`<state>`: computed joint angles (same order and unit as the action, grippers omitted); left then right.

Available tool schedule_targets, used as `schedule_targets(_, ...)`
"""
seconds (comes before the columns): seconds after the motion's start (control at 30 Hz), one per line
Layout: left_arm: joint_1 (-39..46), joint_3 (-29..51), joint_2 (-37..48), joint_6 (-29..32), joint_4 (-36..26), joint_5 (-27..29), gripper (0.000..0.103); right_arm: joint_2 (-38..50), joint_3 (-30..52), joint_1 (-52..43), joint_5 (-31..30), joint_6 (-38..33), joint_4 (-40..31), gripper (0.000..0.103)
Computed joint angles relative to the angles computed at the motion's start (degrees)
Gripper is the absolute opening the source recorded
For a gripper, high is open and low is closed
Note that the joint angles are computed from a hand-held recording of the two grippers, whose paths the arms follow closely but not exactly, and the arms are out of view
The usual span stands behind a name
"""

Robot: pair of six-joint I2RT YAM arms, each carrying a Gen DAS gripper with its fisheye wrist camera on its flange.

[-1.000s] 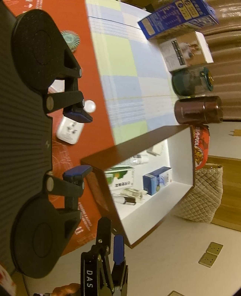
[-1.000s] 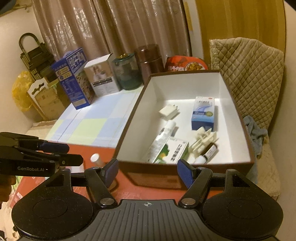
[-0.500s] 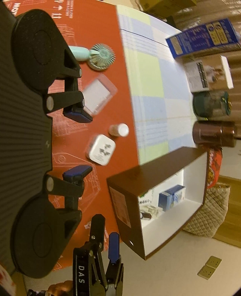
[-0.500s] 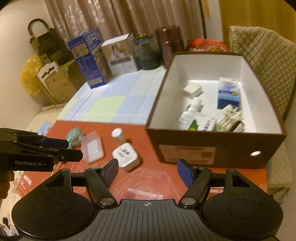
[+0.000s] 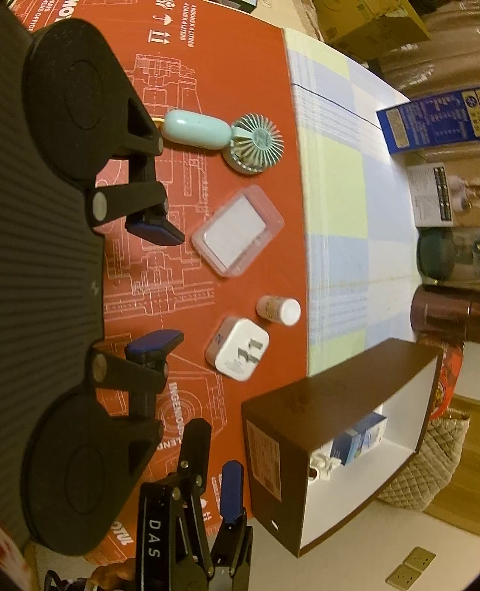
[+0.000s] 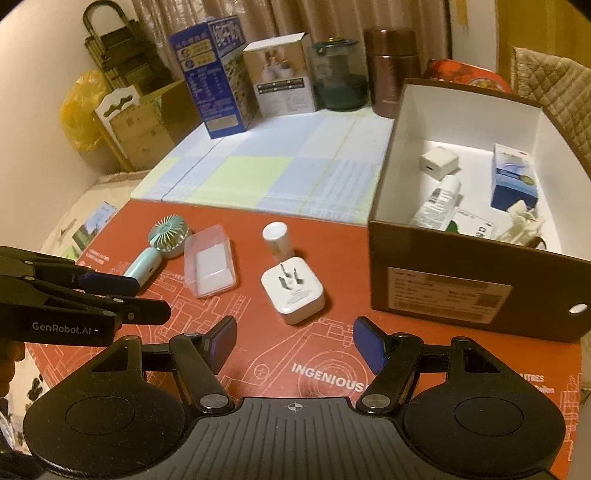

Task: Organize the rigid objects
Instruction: 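Reach the left gripper to the teal fan while the right gripper reaches the small white bottle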

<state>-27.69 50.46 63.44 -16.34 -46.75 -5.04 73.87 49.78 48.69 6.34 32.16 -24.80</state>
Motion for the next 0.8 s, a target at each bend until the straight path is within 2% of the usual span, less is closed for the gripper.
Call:
schedule_targets(0.3,4.84,-1.54,0.47,2.11,2.02,0.85,0.046,6.03,2.34,0.51,0.14,-2.03,3.49,0.067)
schedule_targets(0.8,18.42,-2.23,4.01,9.96,8.05,2.23,0.046,20.16,13.01,-0.62,0.74,-5.83,5.7,0.053)
